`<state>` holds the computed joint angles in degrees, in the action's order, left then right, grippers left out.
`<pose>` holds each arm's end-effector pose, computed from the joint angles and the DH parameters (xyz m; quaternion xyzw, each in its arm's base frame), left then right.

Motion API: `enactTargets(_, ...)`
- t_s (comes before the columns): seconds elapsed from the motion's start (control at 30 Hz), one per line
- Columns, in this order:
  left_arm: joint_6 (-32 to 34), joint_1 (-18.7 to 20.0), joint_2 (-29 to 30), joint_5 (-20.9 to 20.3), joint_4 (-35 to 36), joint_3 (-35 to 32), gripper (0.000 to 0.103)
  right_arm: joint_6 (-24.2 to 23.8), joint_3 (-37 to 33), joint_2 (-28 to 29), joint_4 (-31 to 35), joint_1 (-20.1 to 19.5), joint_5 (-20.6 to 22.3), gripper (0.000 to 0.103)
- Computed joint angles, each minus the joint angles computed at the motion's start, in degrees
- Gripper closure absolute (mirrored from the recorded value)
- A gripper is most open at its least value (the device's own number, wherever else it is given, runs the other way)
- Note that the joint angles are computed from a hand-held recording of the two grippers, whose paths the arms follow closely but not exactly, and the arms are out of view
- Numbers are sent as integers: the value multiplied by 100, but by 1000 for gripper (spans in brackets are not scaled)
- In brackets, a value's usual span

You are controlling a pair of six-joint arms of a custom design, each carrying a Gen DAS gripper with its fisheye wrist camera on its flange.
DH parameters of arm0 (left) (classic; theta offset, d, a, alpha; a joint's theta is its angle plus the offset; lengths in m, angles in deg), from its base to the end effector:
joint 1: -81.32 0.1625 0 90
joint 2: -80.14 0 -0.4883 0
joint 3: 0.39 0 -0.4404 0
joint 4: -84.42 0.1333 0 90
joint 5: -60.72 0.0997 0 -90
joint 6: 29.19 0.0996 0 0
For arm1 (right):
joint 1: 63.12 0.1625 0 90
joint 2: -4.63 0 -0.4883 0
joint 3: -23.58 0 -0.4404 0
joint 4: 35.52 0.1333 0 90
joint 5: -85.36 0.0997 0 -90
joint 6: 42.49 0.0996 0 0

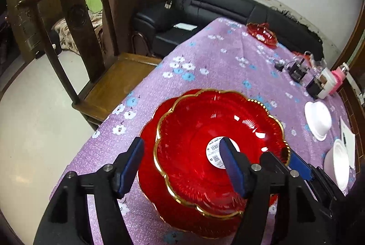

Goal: Organize plates and bowls
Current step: 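Carry the red plate onto the beige bowl and open the left gripper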

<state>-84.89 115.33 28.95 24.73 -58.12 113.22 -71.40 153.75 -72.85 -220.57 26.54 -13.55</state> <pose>-0.3762 -0.5118 0.0779 0.0413 0.8876 -0.3313 0.3175 0.1148 -0.5135 0.2834 0.2022 -0.9078 0.3302 0.1610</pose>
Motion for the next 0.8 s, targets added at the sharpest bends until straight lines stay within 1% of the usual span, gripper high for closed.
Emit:
enactTargets(0.13,-149,-162,-161,105,-377,266,33,-88,168,-193,-301,23,-11,43)
enactTargets(0.2,-197,-296,-202,210,-593,395,27,-135,281,-312,-520,11,-3,40)
enactTargets(0.23,-201,-384,-204,306,-683,450,26,-145,344,-391,-620,-9,25,39)
enactTargets(0.3,-62,-595,-165,547,-971,558,19,-149,463,-553,-761,-41,79,39)
enactTargets(0.4,228,-954,-2,997,-1312,625,12,-242,686,-750,-1219,-61,48,38)
enactTargets(0.43,495,-1092,95,1101,-1621,644,11,-327,771,-786,-1480,-59,-23,33)
enactTargets(0.47,657,-1179,155,1154,-1782,641,9,-407,848,-797,-1765,-45,-118,27)
enactTargets(0.5,838,-1271,230,1217,-1950,629,8,-502,938,-793,-2149,-56,-202,24)
enactTargets(0.57,1224,-1454,390,1354,-2252,574,7,-568,1066,-808,-2693,-115,-258,15)
enactTargets(0.6,1360,-1515,451,1397,-2346,544,7,-567,1122,-837,-2922,-181,-258,13)
enactTargets(0.63,1433,-1579,514,1412,-2378,501,7,-538,1174,-893,-3100,-270,-245,12)
enactTargets(0.67,1498,-1610,572,1347,-2407,443,7,-501,1203,-987,-3115,-343,-265,12)
enactTargets(0.73,1452,-1631,634,1058,-2381,356,7,-352,1225,-1248,-2883,-505,-243,12)
enactTargets(0.8,1167,-1595,691,687,-2297,272,7,-180,1276,-1465,-2755,-682,-131,12)
